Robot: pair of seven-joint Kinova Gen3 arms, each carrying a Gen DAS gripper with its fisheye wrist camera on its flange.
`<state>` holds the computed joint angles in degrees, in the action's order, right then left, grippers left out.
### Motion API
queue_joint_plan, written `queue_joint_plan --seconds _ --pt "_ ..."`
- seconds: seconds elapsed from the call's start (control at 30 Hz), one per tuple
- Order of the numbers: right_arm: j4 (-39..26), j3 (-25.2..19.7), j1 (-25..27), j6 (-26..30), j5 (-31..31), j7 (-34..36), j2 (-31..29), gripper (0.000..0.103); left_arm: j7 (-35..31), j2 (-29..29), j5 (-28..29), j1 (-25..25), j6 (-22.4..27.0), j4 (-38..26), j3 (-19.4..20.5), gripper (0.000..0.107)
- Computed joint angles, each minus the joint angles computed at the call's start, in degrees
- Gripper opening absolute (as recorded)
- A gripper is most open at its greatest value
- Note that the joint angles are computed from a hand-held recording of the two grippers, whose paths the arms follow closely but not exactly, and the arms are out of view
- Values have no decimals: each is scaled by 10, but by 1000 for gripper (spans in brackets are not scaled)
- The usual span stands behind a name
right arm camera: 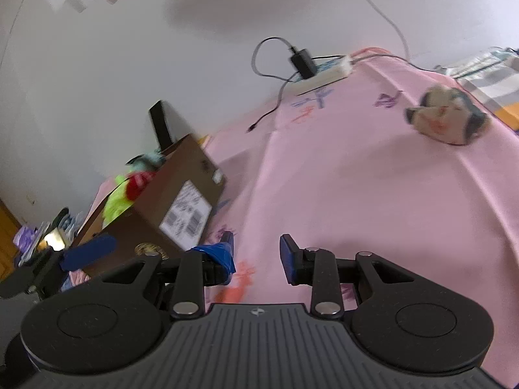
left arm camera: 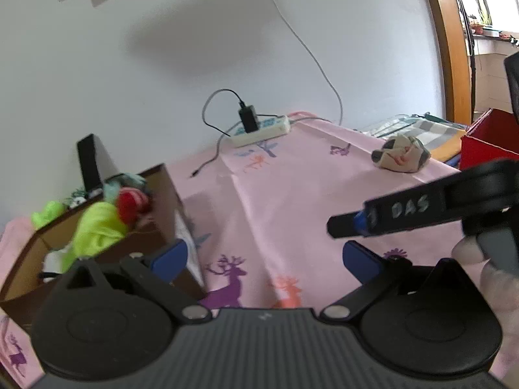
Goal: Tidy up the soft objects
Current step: 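Withdraw the right gripper and reach toward the patterned cloth bundle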
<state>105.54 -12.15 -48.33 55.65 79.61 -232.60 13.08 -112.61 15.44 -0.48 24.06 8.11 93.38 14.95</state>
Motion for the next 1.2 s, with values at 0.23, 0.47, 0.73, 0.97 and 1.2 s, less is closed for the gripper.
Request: queue_joint_plan --seconds 0.23,0.47,0.73,0.97,1.2 --pt "67 -11 32 14 12 -41 -53 14 -19 48 16 -11 37 -54 41 102" --pt "116 -27 75 72 17 -75 -104 15 -83 128 114 -55 136 -164 123 102" --pt "129 -5 141 48 -7 -21 -121 15 -79 211 174 8 240 -311 84 102" --pt "146 21 228 -115 13 -22 -125 15 -29 275 183 70 300 -423 34 102" --pt "178 28 270 -250 94 -98 -149 18 3 322 161 101 367 -516 10 103"
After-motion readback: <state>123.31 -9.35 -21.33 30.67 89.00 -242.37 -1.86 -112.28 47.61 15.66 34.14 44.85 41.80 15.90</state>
